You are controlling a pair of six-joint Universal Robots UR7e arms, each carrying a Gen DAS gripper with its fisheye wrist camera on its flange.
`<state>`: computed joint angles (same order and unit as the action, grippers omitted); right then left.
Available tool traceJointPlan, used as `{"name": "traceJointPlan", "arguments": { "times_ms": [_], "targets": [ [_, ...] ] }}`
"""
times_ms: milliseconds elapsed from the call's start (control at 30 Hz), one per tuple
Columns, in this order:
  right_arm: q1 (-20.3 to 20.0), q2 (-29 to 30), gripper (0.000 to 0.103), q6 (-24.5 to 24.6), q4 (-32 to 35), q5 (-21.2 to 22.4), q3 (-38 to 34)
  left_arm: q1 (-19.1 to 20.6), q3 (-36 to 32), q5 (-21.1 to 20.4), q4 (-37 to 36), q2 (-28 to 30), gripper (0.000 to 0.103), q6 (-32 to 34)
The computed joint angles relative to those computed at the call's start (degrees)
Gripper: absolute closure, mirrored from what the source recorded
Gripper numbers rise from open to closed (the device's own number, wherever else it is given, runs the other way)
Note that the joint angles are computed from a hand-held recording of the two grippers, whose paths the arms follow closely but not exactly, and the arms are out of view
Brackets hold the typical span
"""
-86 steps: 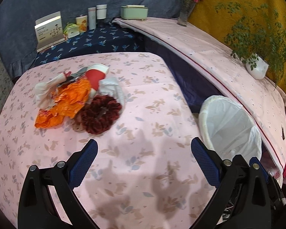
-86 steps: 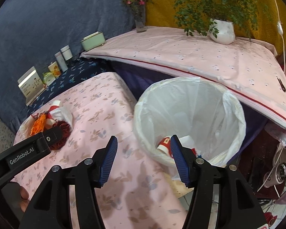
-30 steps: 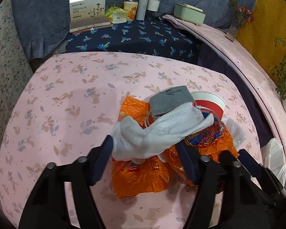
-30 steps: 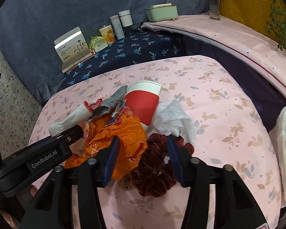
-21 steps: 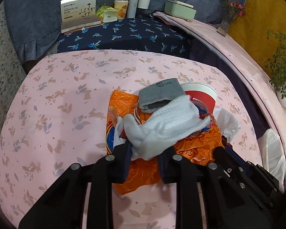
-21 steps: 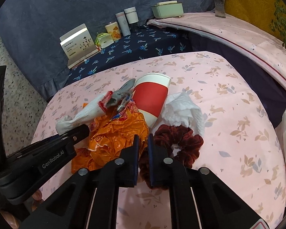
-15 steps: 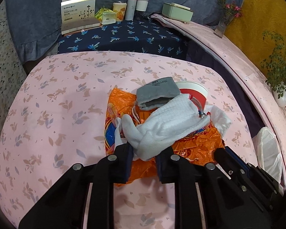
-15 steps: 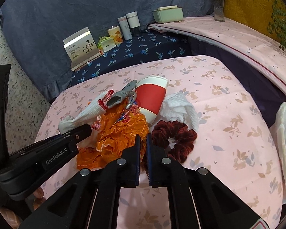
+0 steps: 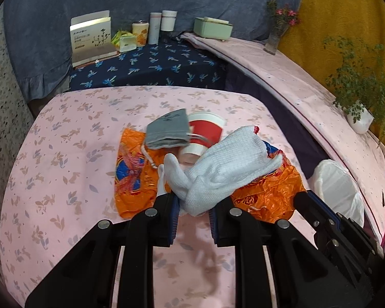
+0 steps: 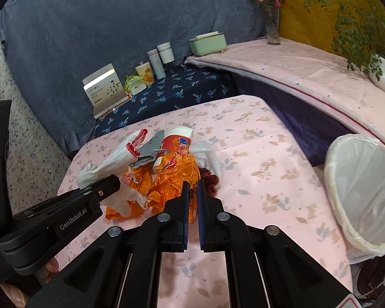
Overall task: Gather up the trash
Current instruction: 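Grasp an orange plastic bag with the right tool while the left tool holds the white cloth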
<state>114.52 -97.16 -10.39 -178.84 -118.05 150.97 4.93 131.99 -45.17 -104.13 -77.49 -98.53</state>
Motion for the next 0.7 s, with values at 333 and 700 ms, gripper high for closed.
{"name": "traceJointPlan", "arguments": {
  "times_ms": [333,700],
  "targets": [
    [-4.6,-16.5,0.097,-2.6,8.0,0.8,0.6,-2.0,-6.0,0.1,-6.1,9.8,0.084,6.2],
    [-17.4,-34.2,0.097,-8.6,17.3,6.4,-0.4,-2.2,-13.8,-0.6,-16.8,22.1,0.084,18.3]
  ]
}}
